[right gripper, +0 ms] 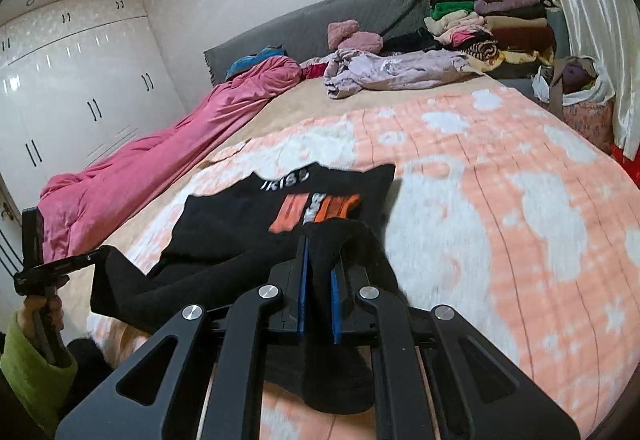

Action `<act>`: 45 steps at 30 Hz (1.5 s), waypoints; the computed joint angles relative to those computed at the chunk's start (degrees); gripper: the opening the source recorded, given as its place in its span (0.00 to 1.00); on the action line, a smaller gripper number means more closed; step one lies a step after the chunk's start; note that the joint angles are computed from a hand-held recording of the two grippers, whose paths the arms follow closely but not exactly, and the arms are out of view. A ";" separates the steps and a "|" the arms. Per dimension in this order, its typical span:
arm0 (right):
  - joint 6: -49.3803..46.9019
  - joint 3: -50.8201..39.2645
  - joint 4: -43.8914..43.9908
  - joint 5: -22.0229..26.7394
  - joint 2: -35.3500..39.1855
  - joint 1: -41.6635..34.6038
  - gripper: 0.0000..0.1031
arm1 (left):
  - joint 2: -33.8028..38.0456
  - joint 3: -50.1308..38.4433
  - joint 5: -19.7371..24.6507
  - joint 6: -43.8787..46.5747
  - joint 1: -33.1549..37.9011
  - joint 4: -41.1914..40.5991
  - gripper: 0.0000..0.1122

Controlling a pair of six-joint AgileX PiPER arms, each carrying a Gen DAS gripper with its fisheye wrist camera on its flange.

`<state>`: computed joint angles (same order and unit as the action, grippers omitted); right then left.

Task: Fold small clothes
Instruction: 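Lift the hem with both tools and fold it toward the collar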

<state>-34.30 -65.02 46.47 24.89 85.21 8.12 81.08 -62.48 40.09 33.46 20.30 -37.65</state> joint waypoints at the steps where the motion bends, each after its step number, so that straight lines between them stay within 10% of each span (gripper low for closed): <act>1: 0.60 -1.48 -0.39 -0.03 1.34 -0.12 0.08 | 1.18 -1.22 -0.10 -0.37 -0.21 0.01 0.03; 27: 31.35 -39.21 -25.87 11.30 34.46 -0.39 0.08 | 27.87 -29.62 1.07 -21.79 -5.70 14.39 0.05; 45: 31.35 -33.89 -27.42 8.28 30.10 1.20 0.32 | 22.57 -23.14 -1.95 -20.27 -5.33 15.16 0.27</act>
<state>-2.95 -98.91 19.05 33.18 115.30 9.32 103.65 -85.62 38.14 13.19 14.98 -22.49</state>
